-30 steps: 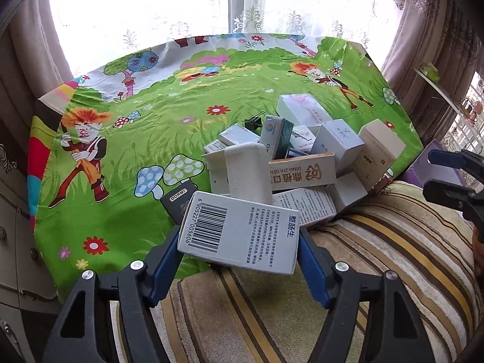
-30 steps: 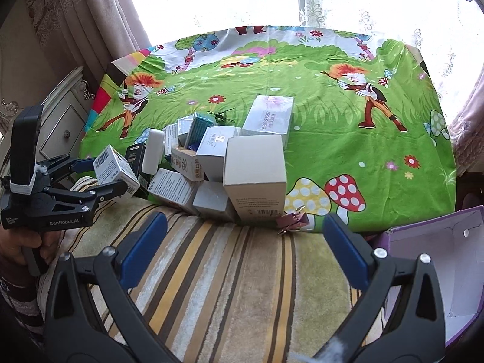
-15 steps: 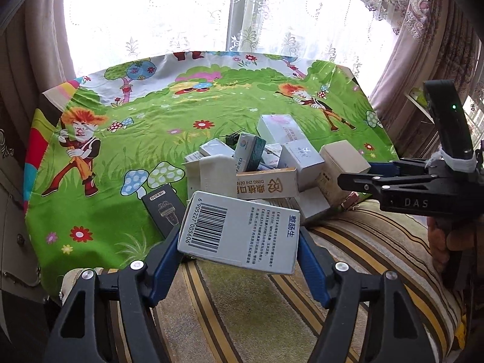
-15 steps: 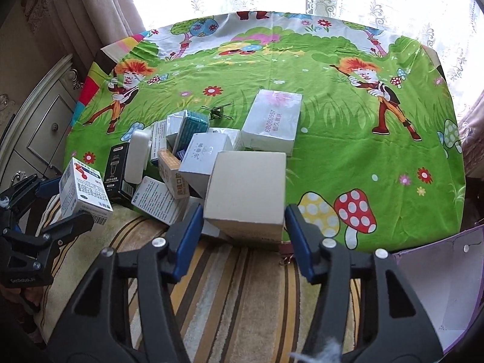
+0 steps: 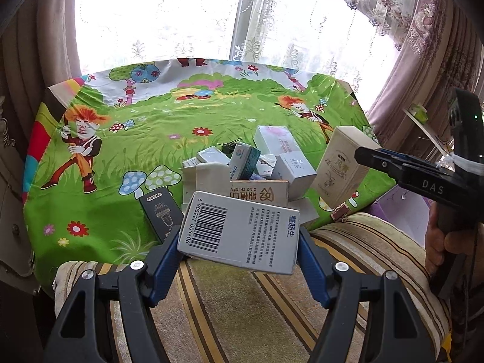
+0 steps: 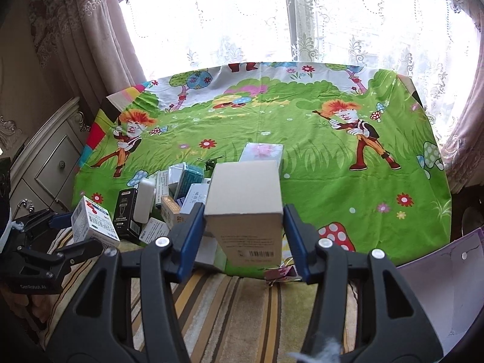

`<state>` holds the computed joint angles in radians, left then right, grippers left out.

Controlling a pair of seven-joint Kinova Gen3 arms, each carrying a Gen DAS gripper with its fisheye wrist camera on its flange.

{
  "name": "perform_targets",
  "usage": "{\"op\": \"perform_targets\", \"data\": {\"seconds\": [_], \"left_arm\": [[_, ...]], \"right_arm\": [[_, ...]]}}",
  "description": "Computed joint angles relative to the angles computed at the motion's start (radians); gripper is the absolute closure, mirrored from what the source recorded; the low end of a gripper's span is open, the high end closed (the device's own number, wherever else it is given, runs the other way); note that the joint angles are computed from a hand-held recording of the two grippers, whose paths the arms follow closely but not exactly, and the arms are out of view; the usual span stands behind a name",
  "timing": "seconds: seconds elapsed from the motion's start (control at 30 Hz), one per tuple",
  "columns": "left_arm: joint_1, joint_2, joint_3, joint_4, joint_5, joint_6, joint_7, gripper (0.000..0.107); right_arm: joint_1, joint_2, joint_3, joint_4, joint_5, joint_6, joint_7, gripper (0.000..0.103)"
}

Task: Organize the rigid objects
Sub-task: 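Carry the tall white box into the purple box and open the right gripper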

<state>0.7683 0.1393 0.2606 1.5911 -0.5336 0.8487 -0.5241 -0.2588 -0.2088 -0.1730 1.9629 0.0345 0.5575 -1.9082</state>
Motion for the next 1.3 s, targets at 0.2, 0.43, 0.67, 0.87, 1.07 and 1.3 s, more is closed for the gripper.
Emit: {"op": "perform_targets", "data": {"seconds": [0.2,0.43,0.67,0.87,1.07,1.3], "left_arm": [[0.018,0.000,0.014,-0.011,0.006,-0.055,0.027,0.035],[0.075,0.069,0.025,-0.102,0.067,-0.090,-0.065,0.035],[0.126,0.152,0.014,-0.214,0.187,-0.091,-0.188,0.035],[0.178,0.246,0.002,-0.361,0.264,-0.024,-0.314,0.035],[0.228,0.365,-0.017,-0.549,0.338,0.080,-0.436,0.035],[0.292,0.481,-0.054,-0.748,0.391,0.200,-0.537,0.035]], "right_arm": [[0.033,-0.086,-0.004,0.043,0.021,-0.014,-0.032,0.047],[0.077,-0.193,0.033,0.094,0.006,0.063,-0.012,0.047],[0.140,-0.310,0.096,0.159,-0.013,0.144,0.034,0.047],[0.227,-0.376,0.154,0.196,-0.001,0.202,0.067,0.047],[0.315,-0.375,0.170,0.214,0.040,0.220,0.075,0.048],[0.332,-0.369,0.219,0.262,0.028,0.223,0.105,0.048]]}}
